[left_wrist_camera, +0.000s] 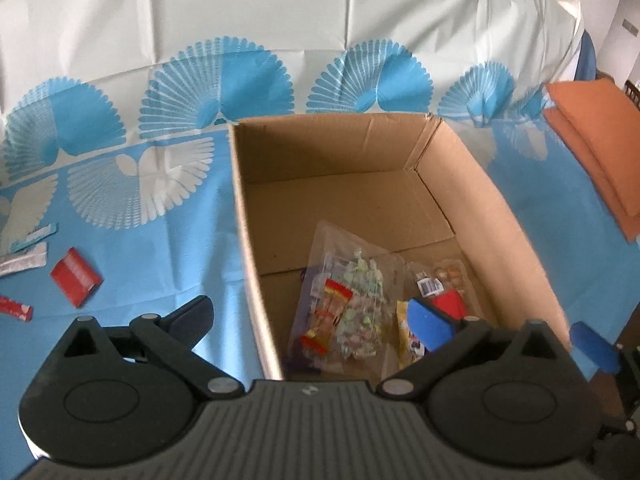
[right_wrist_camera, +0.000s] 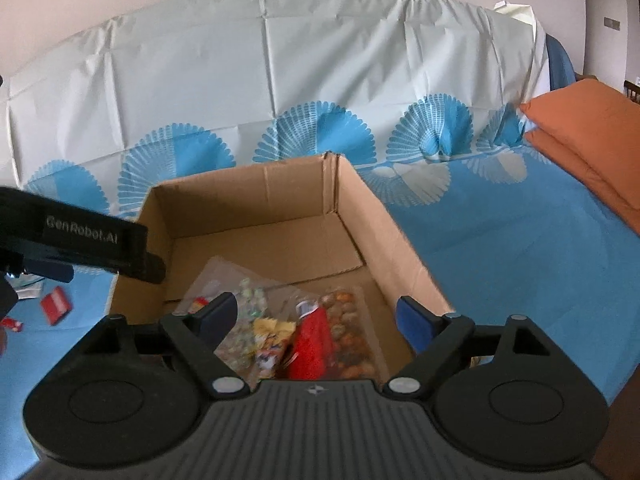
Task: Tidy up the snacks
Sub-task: 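Move both open tools back toward the remaining snacks on the sofa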
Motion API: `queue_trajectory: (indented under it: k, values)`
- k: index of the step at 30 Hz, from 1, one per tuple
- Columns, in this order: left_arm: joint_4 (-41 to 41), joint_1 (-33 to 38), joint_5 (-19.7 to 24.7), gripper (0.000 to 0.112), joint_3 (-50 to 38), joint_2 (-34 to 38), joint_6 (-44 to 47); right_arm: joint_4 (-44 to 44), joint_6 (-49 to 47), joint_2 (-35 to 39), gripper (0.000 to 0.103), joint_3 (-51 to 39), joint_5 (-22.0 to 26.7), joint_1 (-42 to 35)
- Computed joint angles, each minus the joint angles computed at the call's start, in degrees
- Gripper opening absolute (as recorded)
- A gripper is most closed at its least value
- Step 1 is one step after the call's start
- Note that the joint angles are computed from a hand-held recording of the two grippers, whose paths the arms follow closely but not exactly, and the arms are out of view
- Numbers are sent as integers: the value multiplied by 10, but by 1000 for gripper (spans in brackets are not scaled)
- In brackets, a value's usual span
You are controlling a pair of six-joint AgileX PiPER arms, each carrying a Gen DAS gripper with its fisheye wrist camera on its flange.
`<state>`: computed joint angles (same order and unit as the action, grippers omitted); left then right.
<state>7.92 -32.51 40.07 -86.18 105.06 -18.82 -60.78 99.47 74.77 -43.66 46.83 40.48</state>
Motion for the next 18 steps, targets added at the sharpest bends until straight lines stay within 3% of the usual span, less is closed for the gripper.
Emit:
queue_trajectory:
  k: [8,18]
  values:
    - [-4,40,-31,103,170,-181,22,-21,67,-31,93,-47,157,182]
    - [-36,181,29,103,299,-382,129,-45,28,24,97,-179,224,336]
